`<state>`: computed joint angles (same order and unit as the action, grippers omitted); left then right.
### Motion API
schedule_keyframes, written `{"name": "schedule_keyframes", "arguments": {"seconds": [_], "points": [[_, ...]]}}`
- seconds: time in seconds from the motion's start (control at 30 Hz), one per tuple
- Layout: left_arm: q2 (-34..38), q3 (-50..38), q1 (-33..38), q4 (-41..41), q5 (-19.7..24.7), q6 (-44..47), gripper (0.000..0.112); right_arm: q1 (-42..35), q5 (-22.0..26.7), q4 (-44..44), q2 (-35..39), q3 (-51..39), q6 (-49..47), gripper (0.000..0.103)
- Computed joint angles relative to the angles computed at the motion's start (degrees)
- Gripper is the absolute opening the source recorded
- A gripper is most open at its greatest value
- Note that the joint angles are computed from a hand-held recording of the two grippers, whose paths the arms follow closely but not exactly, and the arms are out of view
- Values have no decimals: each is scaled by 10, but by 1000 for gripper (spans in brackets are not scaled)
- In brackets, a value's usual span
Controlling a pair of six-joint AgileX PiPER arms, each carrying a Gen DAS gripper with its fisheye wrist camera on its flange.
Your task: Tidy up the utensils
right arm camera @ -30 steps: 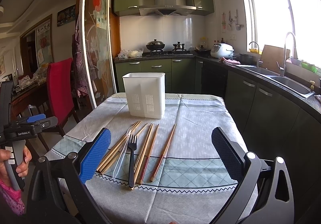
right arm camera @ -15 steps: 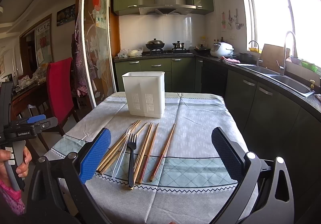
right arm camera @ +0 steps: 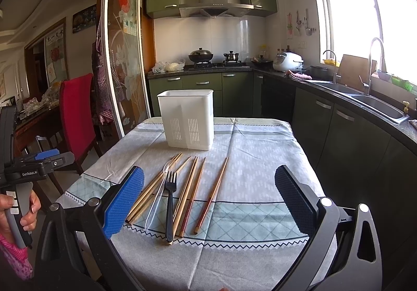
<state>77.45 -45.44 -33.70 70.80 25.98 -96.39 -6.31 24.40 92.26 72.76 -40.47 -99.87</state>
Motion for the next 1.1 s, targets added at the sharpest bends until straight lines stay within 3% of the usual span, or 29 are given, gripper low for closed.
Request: {"name": "schedule_keyframes", "arguments": {"seconds": [0.97, 1.1], "points": [[13, 1, -1, 7, -6, -11, 96, -1, 1, -32, 19, -14, 31, 99], [19, -9, 7, -29, -17, 26, 96, 8, -12, -59, 32, -27, 53, 99]]}}
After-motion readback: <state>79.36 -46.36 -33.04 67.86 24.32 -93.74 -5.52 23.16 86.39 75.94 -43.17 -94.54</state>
